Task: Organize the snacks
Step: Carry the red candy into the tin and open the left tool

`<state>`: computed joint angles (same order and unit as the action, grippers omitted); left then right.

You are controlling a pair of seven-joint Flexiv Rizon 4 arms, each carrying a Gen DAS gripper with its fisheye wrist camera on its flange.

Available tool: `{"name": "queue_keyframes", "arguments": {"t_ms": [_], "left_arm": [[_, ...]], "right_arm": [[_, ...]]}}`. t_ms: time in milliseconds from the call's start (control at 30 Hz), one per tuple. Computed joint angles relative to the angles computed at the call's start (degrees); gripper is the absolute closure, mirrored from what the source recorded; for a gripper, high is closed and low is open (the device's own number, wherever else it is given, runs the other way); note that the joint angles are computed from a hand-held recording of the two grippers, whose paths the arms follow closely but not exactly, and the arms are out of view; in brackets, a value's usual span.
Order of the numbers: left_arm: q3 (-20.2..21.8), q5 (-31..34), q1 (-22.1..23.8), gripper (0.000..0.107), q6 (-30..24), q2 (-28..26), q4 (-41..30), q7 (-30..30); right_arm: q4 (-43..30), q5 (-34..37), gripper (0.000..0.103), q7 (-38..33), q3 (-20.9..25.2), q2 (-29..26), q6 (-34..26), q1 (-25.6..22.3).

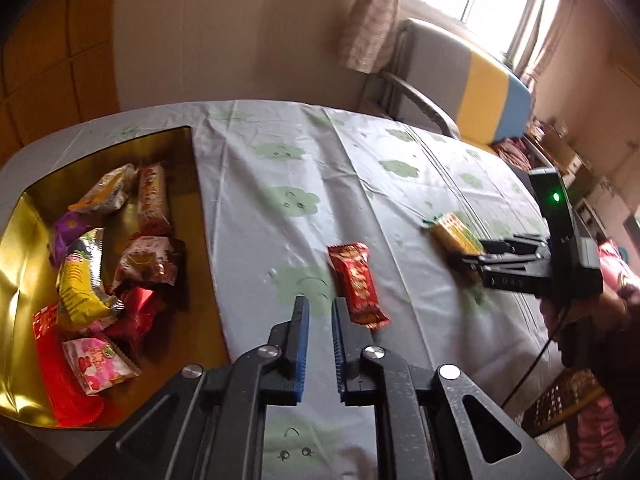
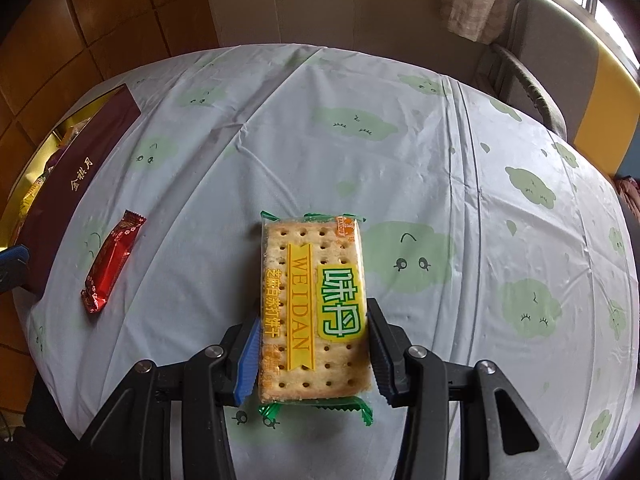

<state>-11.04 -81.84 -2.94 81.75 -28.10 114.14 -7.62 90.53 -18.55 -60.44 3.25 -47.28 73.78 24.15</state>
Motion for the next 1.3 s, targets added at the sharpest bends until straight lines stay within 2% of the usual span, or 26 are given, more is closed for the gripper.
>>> {"name": "queue_keyframes", "arguments": {"t_ms": [100,233,333,467,533,600,800,867,1000,1133,1200,1233,1267,1300], "left_arm": [[0.40,4.07,-0.23,0.088,-2.23,-0.20,0.32,-3.44],[0.87,14.61,0.15,0.088,-4.95,-2.78,-1.83,-12.02],[2.79,23.35,-0.37,0.088,-6.99,-5.11,-4.06,-19.58],[2.58,29.59,0.59,0.076,-8.74,-7.35,-6.84,-25.57],[2.78,32.75,0.53,0.076,-8.33,-8.62,-8.28,-28.38],[4.32,37.24,0.25,0.079,-10.83,-9.93,-10.16,-32.66],[-4.20,35.48,6.51,0.085,-5.24,-9.89,-7.11,-31.01],[-8.74,33.88,10.04,0.085,-3.05,-8.62,-4.63,-28.89],[-19.35,26.13,18.00,0.085,2.88,-4.71,0.95,-21.80],[-25.70,16.96,23.44,0.085,8.79,-1.65,3.55,-15.89],[-30.43,10.01,27.59,0.085,13.02,-0.66,4.12,-11.31],[-31.89,6.73,29.24,0.085,14.88,-0.34,3.90,-9.24],[-31.48,5.45,29.68,0.085,16.04,-0.15,3.53,-9.28],[-29.33,5.25,28.96,0.085,16.22,-0.05,2.99,-10.13]], "right_arm": [[0.65,0.00,0.055,0.56,-0.55,0.13,1.32,0.31],[1.24,-0.16,0.055,1.10,-1.01,0.19,2.66,0.55],[1.64,-0.15,0.055,1.15,-0.99,0.18,3.72,0.40],[1.94,-0.25,0.055,1.17,-1.14,0.18,4.48,0.45],[2.05,-0.32,0.055,1.36,-1.35,0.21,4.66,0.62],[2.14,-0.41,0.055,1.49,-1.51,0.22,4.83,0.73],[2.20,-0.54,0.055,1.64,-1.55,0.20,5.01,0.74],[2.17,-0.56,0.055,1.65,-1.53,0.20,4.97,0.72],[2.24,-0.62,0.055,1.79,-1.70,0.21,5.13,0.80],[2.72,-1.04,0.055,2.68,-2.83,0.34,5.72,1.65],[2.70,-1.25,0.055,2.96,-2.99,0.38,5.49,1.80],[2.65,-1.34,0.055,3.06,-3.01,0.39,5.31,1.82],[2.59,-1.43,0.055,3.17,-3.03,0.40,5.12,1.86],[2.57,-1.50,0.055,3.29,-3.05,0.41,5.00,1.88]]}}
